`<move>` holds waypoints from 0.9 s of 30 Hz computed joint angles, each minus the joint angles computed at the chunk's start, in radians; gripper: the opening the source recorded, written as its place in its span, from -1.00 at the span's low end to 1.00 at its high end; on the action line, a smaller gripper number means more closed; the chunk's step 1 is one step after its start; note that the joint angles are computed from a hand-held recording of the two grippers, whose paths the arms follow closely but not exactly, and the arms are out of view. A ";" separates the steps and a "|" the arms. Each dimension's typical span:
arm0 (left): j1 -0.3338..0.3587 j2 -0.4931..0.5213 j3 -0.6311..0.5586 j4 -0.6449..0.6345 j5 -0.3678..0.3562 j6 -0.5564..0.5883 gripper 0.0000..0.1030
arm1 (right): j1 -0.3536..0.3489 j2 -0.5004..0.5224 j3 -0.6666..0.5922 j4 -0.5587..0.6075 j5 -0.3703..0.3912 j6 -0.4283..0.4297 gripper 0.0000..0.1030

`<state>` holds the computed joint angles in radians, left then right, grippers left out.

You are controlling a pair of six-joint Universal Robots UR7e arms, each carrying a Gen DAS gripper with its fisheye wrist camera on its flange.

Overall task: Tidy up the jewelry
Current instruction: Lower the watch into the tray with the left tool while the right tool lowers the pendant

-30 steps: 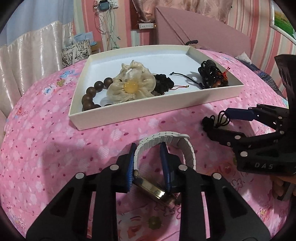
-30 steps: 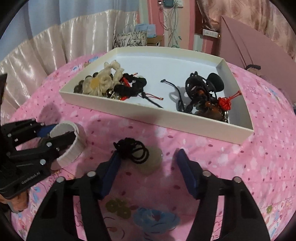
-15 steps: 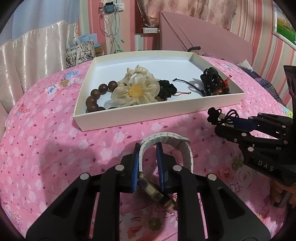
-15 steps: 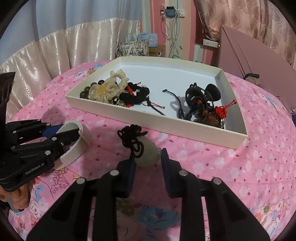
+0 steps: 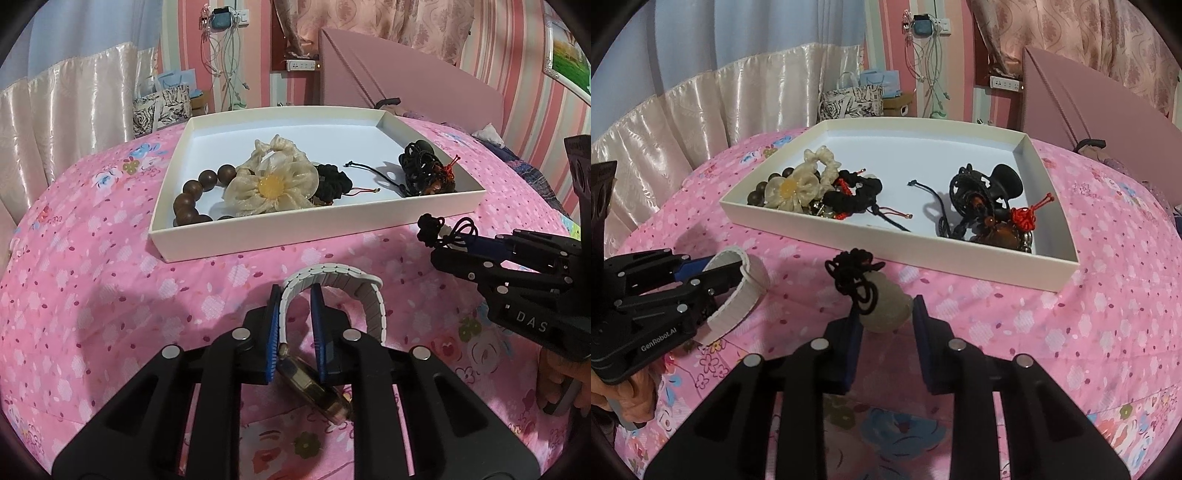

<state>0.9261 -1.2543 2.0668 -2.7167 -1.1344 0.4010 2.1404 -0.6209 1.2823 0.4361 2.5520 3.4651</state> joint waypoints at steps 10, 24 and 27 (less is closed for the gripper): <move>0.001 0.005 -0.006 0.002 -0.001 -0.003 -0.73 | 0.000 -0.010 0.017 -0.028 0.002 -0.005 -0.49; -0.049 0.011 -0.070 0.003 -0.014 0.009 -0.73 | 0.028 -0.063 0.008 -0.062 0.036 -0.067 -0.49; -0.055 0.028 -0.107 0.003 -0.023 -0.010 -0.73 | 0.015 -0.089 0.006 -0.085 0.044 -0.098 -0.49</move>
<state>0.8711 -1.2266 1.9595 -2.7136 -1.1576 0.3905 2.1558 -0.7102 1.2888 0.3507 2.5961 3.3674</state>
